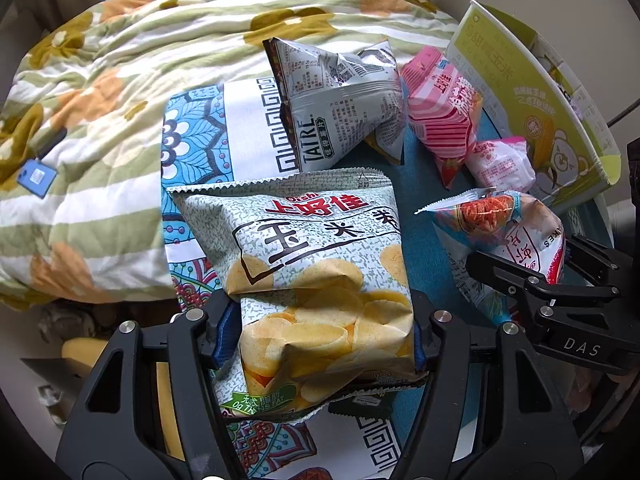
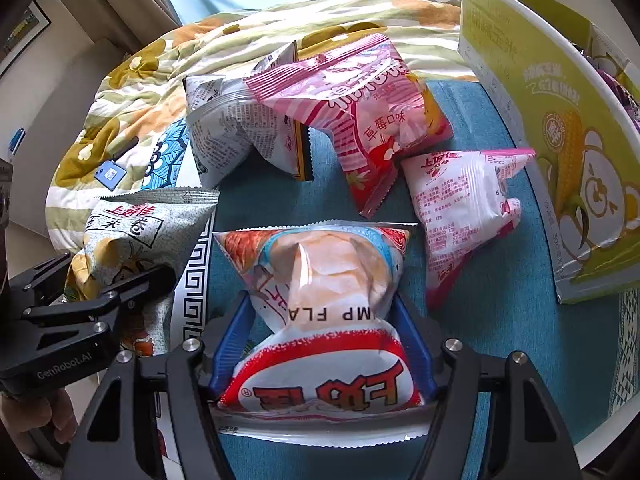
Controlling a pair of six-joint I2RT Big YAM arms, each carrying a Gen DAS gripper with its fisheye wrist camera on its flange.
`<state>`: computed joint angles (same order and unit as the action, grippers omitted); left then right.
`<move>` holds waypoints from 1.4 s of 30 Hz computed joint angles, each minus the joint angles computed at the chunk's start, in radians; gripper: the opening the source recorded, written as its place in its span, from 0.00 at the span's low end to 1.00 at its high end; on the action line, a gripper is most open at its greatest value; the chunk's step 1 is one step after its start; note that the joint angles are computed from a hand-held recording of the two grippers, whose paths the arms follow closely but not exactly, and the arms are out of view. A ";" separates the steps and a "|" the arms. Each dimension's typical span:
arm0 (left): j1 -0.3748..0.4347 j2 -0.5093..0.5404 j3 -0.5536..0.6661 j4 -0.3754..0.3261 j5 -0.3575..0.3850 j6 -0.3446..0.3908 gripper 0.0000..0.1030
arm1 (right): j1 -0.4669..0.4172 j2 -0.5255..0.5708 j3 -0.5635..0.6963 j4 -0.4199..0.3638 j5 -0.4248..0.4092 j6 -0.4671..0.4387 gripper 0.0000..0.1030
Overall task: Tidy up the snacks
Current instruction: 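Carry both bags into the yellow-green box and open both grippers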
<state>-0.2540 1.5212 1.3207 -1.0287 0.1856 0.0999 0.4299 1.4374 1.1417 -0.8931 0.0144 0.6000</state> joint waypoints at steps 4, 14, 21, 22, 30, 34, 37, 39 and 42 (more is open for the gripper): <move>0.004 -0.040 0.015 -0.020 0.005 -0.006 0.59 | 0.005 -0.034 0.004 0.000 -0.002 0.013 0.63; -0.042 -0.074 0.162 -0.024 0.003 -0.018 0.59 | -0.002 -0.163 0.048 -0.035 0.092 0.029 0.63; -0.165 -0.013 0.322 -0.006 -0.049 -0.104 0.59 | -0.094 -0.272 0.060 -0.044 0.139 -0.026 0.63; -0.189 0.002 0.346 -0.002 -0.062 -0.124 0.59 | -0.121 -0.285 0.064 -0.047 0.130 -0.044 0.63; -0.381 0.187 0.584 -0.004 -0.169 -0.324 0.59 | -0.407 -0.332 0.100 -0.049 -0.031 -0.295 0.63; -0.453 0.332 0.760 -0.045 -0.234 -0.389 0.59 | -0.552 -0.302 0.138 -0.057 -0.140 -0.444 0.63; -0.487 0.463 0.936 -0.127 -0.260 -0.445 0.59 | -0.646 -0.255 0.178 -0.058 -0.218 -0.538 0.63; -0.499 0.552 1.062 -0.191 -0.265 -0.473 0.59 | -0.696 -0.216 0.208 -0.067 -0.260 -0.589 0.63; -0.514 0.674 1.241 -0.284 -0.286 -0.495 0.59 | -0.749 -0.150 0.254 -0.081 -0.308 -0.647 0.63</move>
<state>-0.7677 2.1957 2.5615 -1.3124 -0.1004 -0.3952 -0.3189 1.2876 1.3954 -0.9745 -0.2936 -0.0471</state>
